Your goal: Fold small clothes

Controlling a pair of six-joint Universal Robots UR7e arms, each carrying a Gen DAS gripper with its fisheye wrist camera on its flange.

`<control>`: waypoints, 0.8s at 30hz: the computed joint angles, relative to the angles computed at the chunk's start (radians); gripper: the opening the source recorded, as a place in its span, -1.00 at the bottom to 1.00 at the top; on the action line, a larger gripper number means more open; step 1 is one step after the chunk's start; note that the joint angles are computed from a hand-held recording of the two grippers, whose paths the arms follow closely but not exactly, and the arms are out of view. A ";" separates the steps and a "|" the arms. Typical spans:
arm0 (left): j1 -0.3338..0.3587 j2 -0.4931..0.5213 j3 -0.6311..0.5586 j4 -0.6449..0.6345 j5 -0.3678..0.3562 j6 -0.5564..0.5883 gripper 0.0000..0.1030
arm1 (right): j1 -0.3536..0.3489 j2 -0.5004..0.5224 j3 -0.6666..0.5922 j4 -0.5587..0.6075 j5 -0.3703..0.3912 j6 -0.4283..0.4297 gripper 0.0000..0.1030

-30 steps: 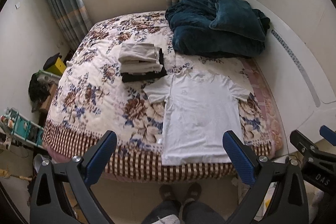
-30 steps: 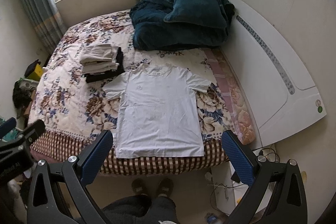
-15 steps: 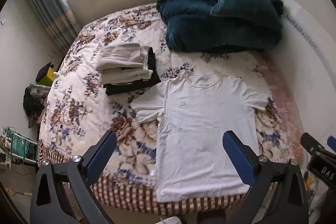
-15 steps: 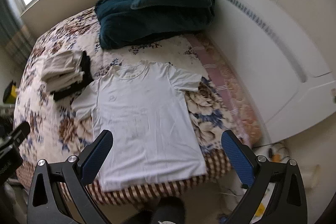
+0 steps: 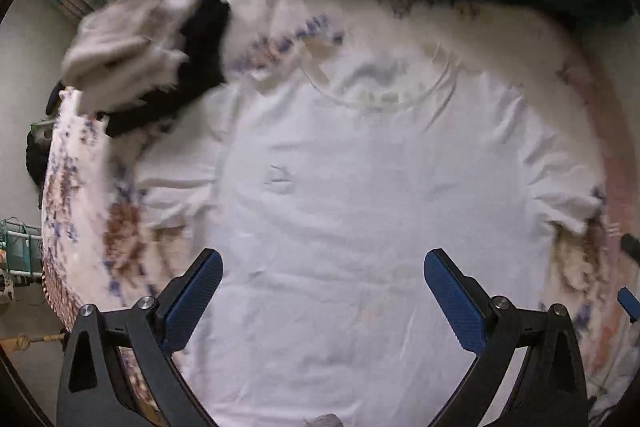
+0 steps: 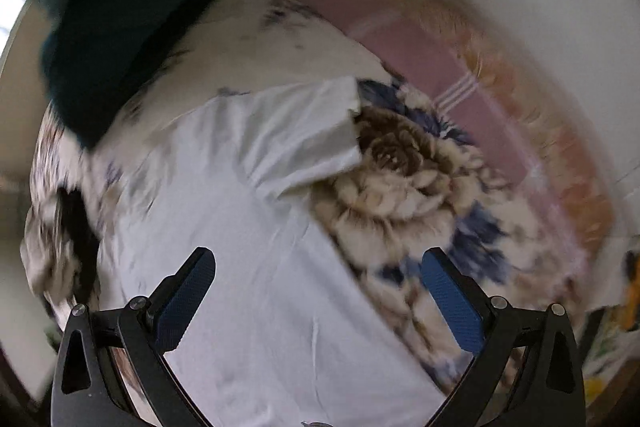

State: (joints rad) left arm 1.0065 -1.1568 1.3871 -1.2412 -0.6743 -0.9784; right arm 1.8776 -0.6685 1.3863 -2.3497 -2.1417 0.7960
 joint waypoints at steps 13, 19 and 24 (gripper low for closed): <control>0.124 0.119 0.038 -0.142 -0.036 0.002 1.00 | -0.201 0.114 0.162 -0.623 0.196 0.128 0.16; 0.141 0.082 0.062 -0.195 -0.054 0.005 1.00 | -0.193 0.146 0.145 -0.717 0.136 0.154 -0.85; 0.137 0.014 0.096 -0.207 -0.046 -0.001 1.00 | -0.121 0.191 0.006 -0.648 0.012 -0.036 -0.93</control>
